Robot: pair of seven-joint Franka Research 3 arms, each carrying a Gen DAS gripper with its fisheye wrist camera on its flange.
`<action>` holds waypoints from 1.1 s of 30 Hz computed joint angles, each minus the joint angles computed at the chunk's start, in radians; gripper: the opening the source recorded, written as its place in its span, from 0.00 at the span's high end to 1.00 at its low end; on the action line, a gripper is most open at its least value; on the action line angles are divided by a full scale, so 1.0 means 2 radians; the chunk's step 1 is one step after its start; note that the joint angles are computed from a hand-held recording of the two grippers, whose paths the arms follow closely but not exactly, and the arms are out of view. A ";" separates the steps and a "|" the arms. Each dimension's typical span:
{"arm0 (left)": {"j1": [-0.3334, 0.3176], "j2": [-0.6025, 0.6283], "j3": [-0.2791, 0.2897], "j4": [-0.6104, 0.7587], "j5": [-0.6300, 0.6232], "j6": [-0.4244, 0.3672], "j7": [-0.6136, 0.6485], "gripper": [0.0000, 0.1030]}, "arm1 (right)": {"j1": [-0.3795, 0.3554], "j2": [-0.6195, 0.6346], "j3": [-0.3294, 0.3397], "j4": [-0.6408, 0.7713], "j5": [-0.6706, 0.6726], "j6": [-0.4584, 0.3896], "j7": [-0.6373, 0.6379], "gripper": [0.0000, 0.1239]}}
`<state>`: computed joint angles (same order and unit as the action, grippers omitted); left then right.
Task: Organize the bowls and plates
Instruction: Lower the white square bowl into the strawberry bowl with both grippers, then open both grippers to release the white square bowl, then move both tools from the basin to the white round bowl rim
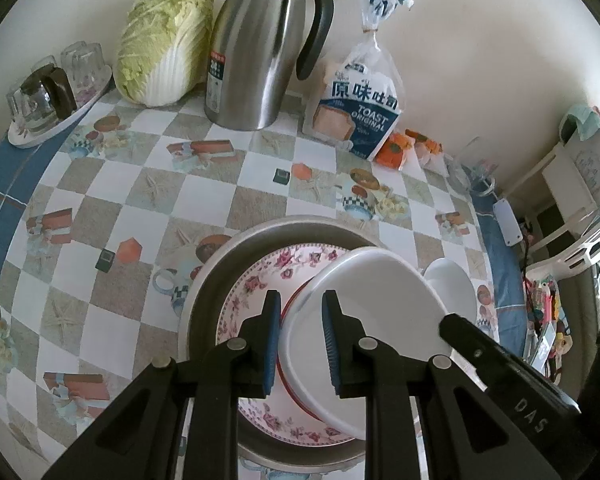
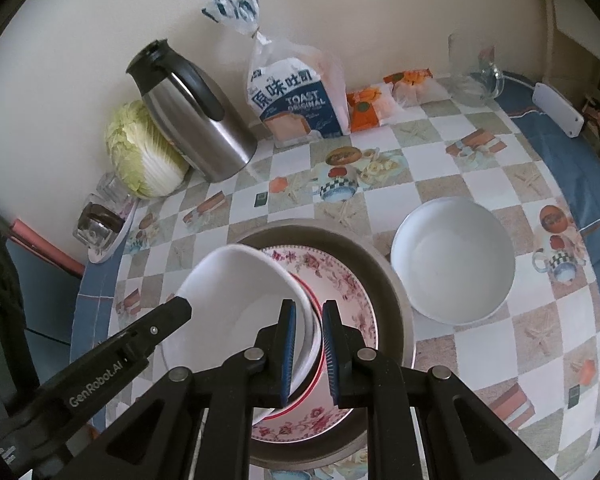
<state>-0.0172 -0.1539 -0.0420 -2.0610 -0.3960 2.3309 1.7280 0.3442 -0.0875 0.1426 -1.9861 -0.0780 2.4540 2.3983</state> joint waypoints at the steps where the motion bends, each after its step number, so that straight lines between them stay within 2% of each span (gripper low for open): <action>1: 0.000 -0.002 0.001 0.000 -0.001 0.001 0.001 0.76 | -0.001 -0.002 0.000 0.001 -0.007 -0.002 0.004 0.84; 2: 0.001 -0.003 0.001 0.000 -0.002 0.002 0.001 0.66 | -0.002 -0.004 0.001 0.002 -0.014 -0.004 0.008 0.74; 3: 0.001 -0.005 0.002 -0.001 -0.002 0.004 0.000 0.61 | -0.003 -0.006 0.002 0.002 -0.022 -0.006 0.013 0.60; 4: 0.002 -0.006 0.002 -0.002 0.000 0.006 -0.002 0.54 | -0.004 -0.007 0.003 0.003 -0.030 -0.009 0.019 0.53; 5: 0.002 -0.007 0.001 -0.002 0.003 0.008 -0.005 0.52 | -0.005 -0.008 0.005 0.004 -0.042 -0.011 0.027 0.47; 6: 0.003 -0.007 0.001 -0.002 0.008 0.010 -0.009 0.50 | -0.005 -0.008 0.006 0.006 -0.051 -0.013 0.030 0.46; 8: 0.005 -0.009 0.000 -0.003 0.020 0.017 -0.022 0.35 | -0.005 -0.007 0.006 0.006 -0.057 -0.012 0.028 0.42; 12: 0.010 -0.013 0.000 -0.012 0.046 0.042 -0.049 0.31 | -0.004 -0.006 0.005 0.002 -0.054 -0.004 0.022 0.36; 15: 0.015 -0.016 -0.001 -0.019 0.075 0.061 -0.076 0.20 | -0.004 -0.007 0.006 0.001 -0.065 0.001 0.026 0.29; 19: 0.020 -0.017 0.000 -0.024 0.106 0.079 -0.115 0.18 | -0.005 -0.008 0.008 0.000 -0.085 0.006 0.032 0.23; 22: 0.020 -0.018 0.005 -0.026 0.106 0.086 -0.126 0.08 | -0.006 -0.007 0.010 0.002 -0.104 0.003 0.039 0.19; 33: 0.020 -0.022 0.006 -0.032 0.130 0.103 -0.156 0.08 | -0.008 -0.013 0.011 -0.006 -0.125 0.021 0.045 0.17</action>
